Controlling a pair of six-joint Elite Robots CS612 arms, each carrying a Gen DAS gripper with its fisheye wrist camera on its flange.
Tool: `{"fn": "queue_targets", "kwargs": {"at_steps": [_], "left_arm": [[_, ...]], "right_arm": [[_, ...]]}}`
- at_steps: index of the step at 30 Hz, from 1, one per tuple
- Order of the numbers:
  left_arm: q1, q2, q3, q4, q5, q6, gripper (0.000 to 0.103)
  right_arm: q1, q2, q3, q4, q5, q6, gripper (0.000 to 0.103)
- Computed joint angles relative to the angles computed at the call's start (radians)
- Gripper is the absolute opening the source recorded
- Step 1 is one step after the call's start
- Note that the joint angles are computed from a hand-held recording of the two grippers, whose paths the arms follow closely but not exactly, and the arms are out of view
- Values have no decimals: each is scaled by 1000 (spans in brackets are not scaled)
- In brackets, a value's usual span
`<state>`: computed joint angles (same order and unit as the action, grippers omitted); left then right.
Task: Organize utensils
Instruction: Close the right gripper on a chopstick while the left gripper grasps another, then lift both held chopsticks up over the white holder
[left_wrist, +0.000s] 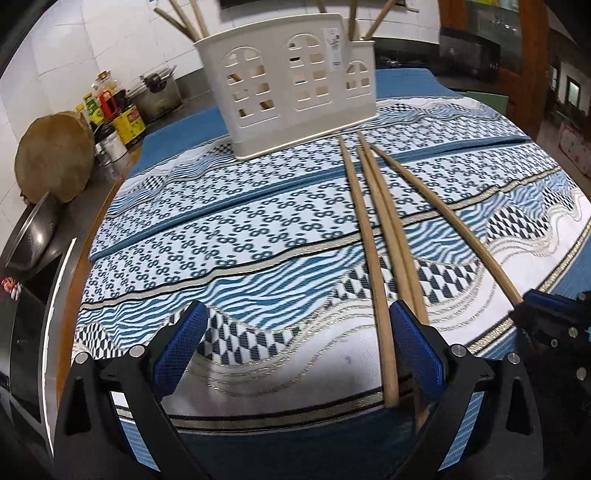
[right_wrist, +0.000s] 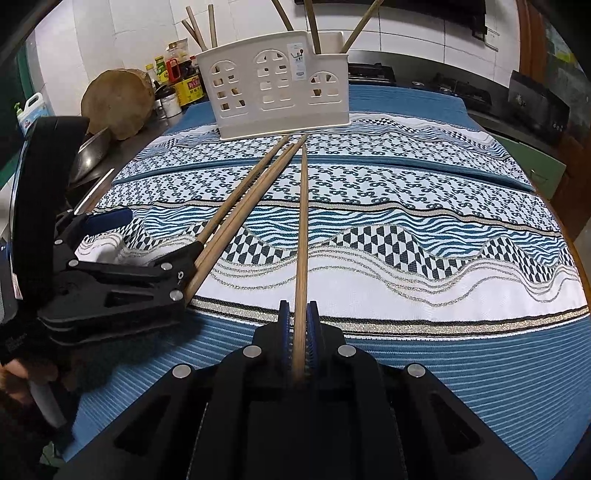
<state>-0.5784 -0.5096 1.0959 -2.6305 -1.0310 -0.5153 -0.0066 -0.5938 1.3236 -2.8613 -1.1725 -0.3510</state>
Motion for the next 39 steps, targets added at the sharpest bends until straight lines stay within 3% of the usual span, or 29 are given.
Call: {"fn": "queue_targets", "kwargs": {"at_steps": [8,19,28,34,39], "left_arm": [[14,-17,40,-61,-39,-26,59],[21,-17,73,-222,-148,53,31],[36,-10,64,-234,-255,60,29],[30,-3,37,-180,-220,98,24],[25,-11,44,-159,-185,82,6]], "right_arm": [[0,2,1,-11,-5,-3,10],[5,5,-3,-22,-21,-23,10],[6,9,-10,-18,-22,-28,10],[4,13,-15,-21,-19,-24,7],[-1,7,-9,-25,-1,-17,7]]}}
